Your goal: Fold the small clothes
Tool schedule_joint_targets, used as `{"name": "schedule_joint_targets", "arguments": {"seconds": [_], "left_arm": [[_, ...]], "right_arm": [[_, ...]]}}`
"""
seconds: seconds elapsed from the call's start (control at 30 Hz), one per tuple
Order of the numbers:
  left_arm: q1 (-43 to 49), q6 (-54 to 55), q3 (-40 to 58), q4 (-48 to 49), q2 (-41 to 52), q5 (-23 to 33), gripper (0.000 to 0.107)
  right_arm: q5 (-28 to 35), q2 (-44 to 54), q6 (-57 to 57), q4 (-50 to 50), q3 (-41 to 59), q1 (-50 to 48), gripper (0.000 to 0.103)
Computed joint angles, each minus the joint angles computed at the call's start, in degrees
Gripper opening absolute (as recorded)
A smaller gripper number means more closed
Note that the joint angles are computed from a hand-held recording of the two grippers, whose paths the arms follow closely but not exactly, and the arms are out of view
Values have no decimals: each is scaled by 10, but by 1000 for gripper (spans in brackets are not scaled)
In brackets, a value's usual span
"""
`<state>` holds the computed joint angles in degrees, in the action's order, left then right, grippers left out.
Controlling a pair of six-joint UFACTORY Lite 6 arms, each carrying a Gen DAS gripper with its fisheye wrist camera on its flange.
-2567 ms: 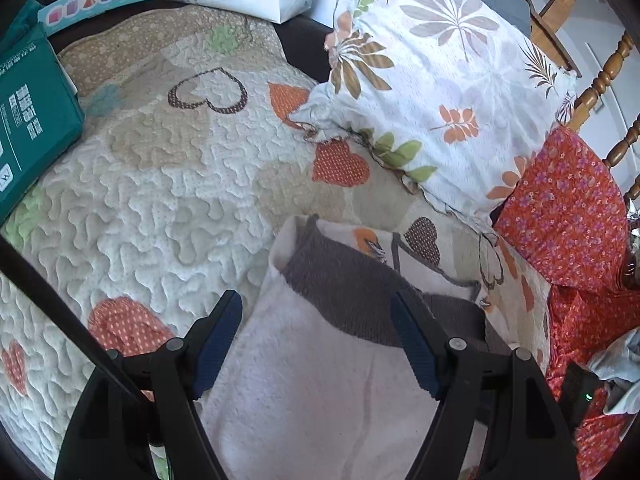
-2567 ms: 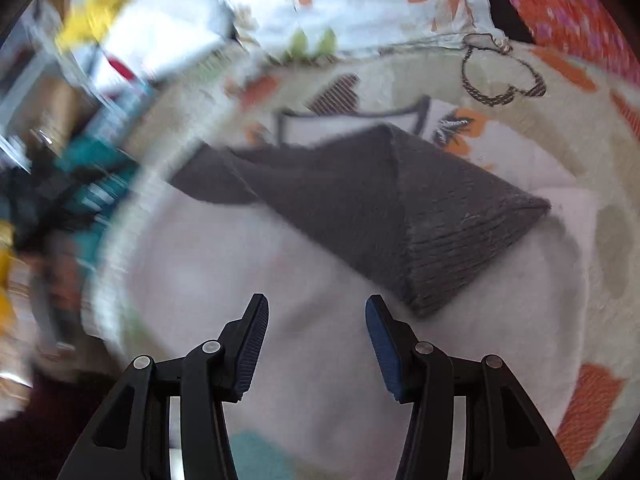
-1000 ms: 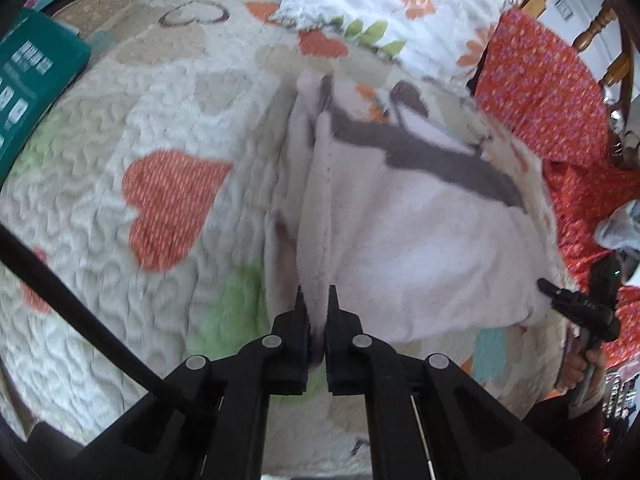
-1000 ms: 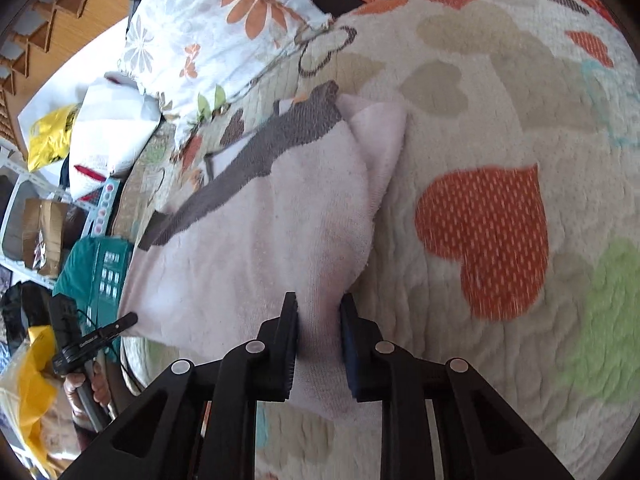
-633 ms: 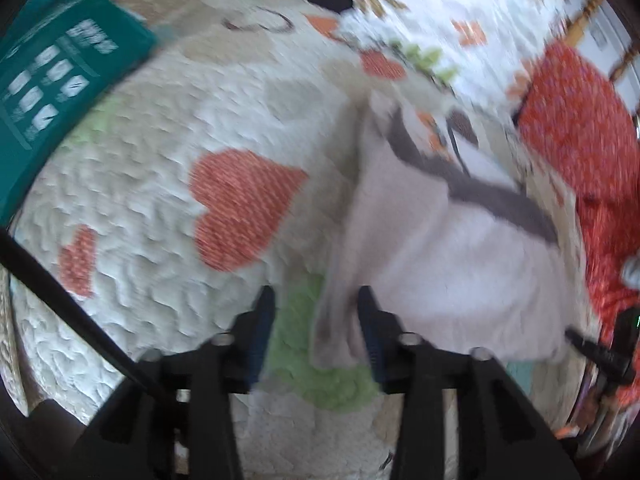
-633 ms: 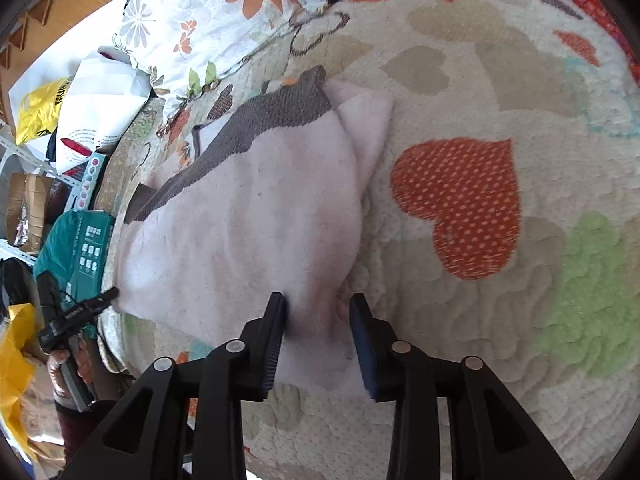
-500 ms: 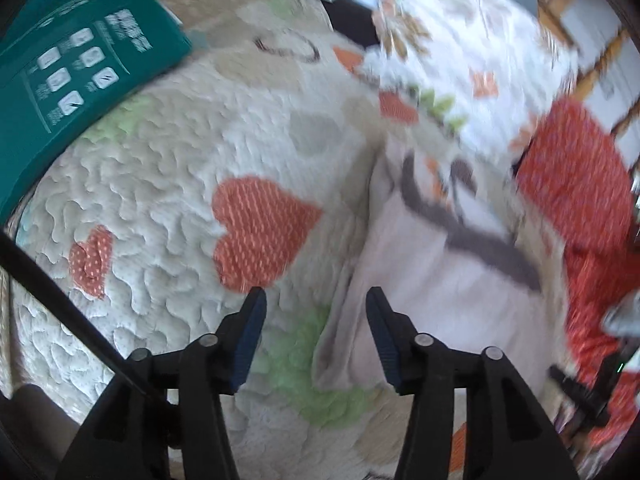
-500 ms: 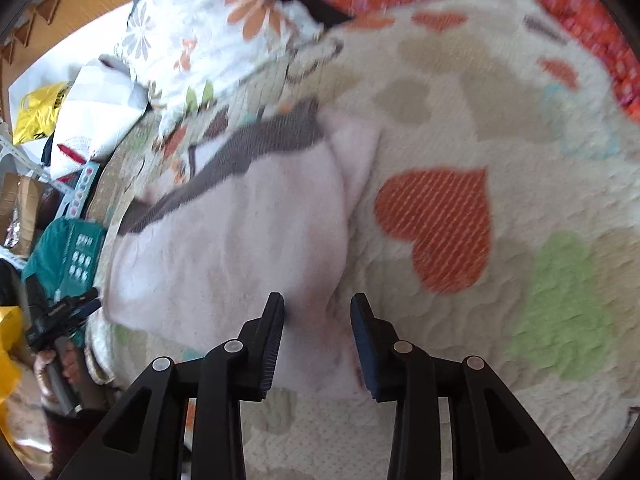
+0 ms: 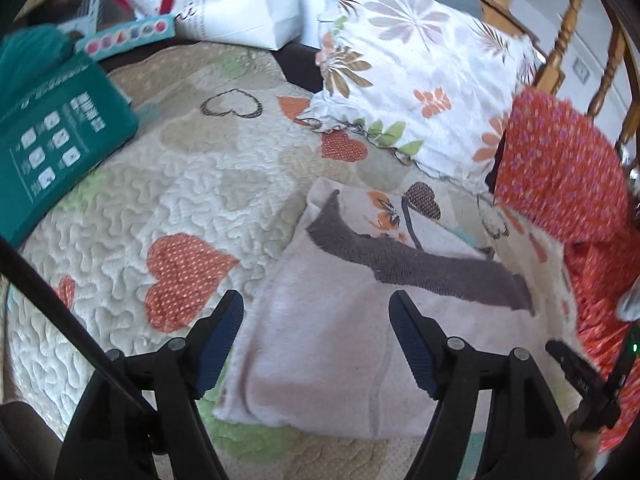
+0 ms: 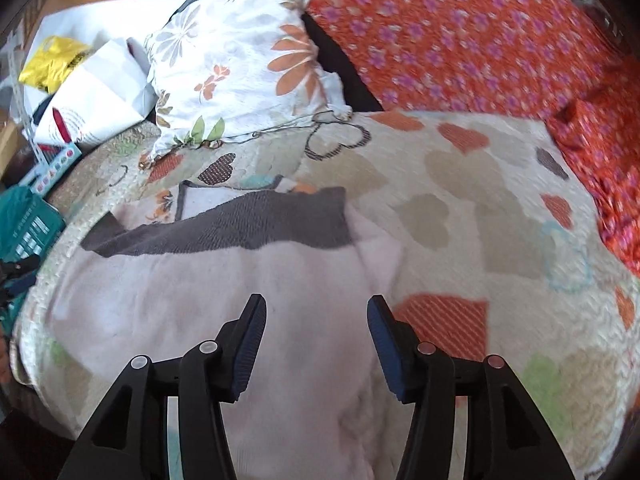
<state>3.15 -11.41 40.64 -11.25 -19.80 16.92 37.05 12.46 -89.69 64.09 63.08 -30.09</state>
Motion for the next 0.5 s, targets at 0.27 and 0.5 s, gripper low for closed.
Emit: {"name": "schedule_joint_targets", "arguments": {"seconds": [0.27,0.5], "left_arm": [[-23,24,22,-61,59,-7,74],[-47,-10,26,-45,81,-11,75]], "right_arm": [[-98,135,-51,82,75,88,78],[-143,182,15,48,121,106,103]]}}
